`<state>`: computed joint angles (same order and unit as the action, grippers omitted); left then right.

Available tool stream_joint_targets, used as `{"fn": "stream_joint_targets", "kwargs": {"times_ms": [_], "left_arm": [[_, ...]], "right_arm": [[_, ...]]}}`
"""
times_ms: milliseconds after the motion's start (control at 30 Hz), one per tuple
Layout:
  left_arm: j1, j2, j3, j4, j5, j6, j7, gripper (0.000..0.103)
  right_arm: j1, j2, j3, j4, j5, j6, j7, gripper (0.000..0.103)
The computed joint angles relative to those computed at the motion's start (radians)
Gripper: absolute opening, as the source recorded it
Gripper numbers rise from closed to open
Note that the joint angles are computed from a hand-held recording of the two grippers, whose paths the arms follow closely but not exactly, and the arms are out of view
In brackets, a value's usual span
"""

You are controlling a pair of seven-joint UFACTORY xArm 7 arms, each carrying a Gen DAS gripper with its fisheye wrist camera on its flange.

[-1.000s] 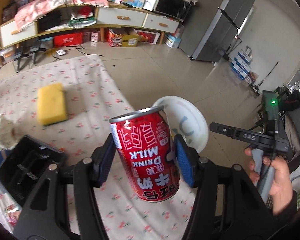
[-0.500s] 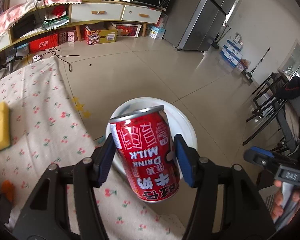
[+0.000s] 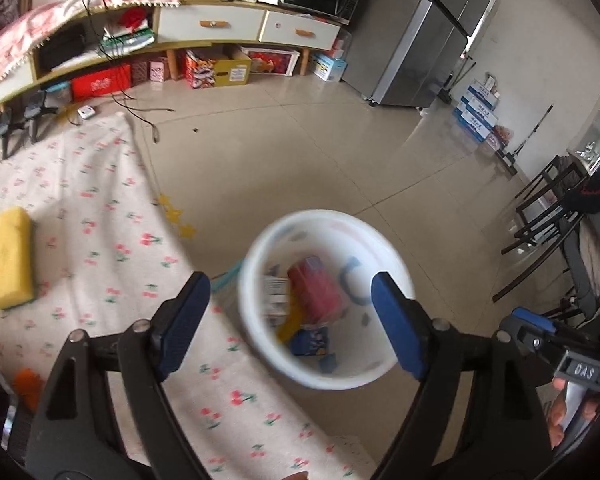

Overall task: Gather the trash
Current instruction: 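Grasp the blue paper box with the left gripper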

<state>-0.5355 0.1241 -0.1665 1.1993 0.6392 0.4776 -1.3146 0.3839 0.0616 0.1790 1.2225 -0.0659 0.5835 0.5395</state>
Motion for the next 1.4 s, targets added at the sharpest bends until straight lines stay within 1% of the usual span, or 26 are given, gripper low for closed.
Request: {"fn": "stream_joint_targets", "kwargs": {"times_ms": [100, 200, 367, 433, 533, 767, 900, 1100, 1200, 1400], "left_arm": [[0.006, -0.057, -0.006, -0.045, 0.001, 0.024, 0.001, 0.084], [0.028, -0.112, -0.024, -0.09, -0.013, 0.036, 0.006, 0.084], [0.079, -0.221, -0.063, -0.175, -0.043, 0.06, 0.025, 0.086], [0.101, -0.275, -0.08, -0.212, -0.056, 0.075, 0.032, 0.089], [0.136, -0.355, -0.102, -0.268, -0.085, 0.085, 0.053, 0.093], [0.201, -0.547, -0.137, -0.408, -0.179, 0.133, 0.112, 0.095], [0.229, -0.671, -0.141, -0.501, -0.249, 0.165, 0.157, 0.095], [0.262, -0.839, -0.14, -0.615, -0.345, 0.26, 0.23, 0.095], [0.274, -0.931, -0.133, -0.679, -0.387, 0.3, 0.248, 0.095], [0.302, -1.098, -0.11, -0.799, -0.451, 0.345, 0.269, 0.095]], "right_arm": [[0.006, 0.007, 0.003, 0.013, -0.013, 0.005, 0.001, 0.072], [0.018, 0.014, 0.006, 0.03, -0.043, 0.013, 0.016, 0.072], [0.041, 0.03, 0.012, 0.059, -0.086, 0.026, 0.026, 0.073], [0.054, 0.039, 0.015, 0.074, -0.106, 0.032, 0.03, 0.074], [0.077, 0.057, 0.021, 0.101, -0.136, 0.044, 0.037, 0.075], [0.141, 0.126, 0.026, 0.195, -0.194, 0.088, 0.049, 0.076], [0.184, 0.18, 0.025, 0.266, -0.211, 0.114, 0.049, 0.077], [0.252, 0.265, 0.018, 0.376, -0.229, 0.155, 0.03, 0.077], [0.289, 0.311, 0.012, 0.434, -0.234, 0.178, 0.018, 0.078], [0.362, 0.419, -0.005, 0.575, -0.24, 0.243, -0.017, 0.078]]}}
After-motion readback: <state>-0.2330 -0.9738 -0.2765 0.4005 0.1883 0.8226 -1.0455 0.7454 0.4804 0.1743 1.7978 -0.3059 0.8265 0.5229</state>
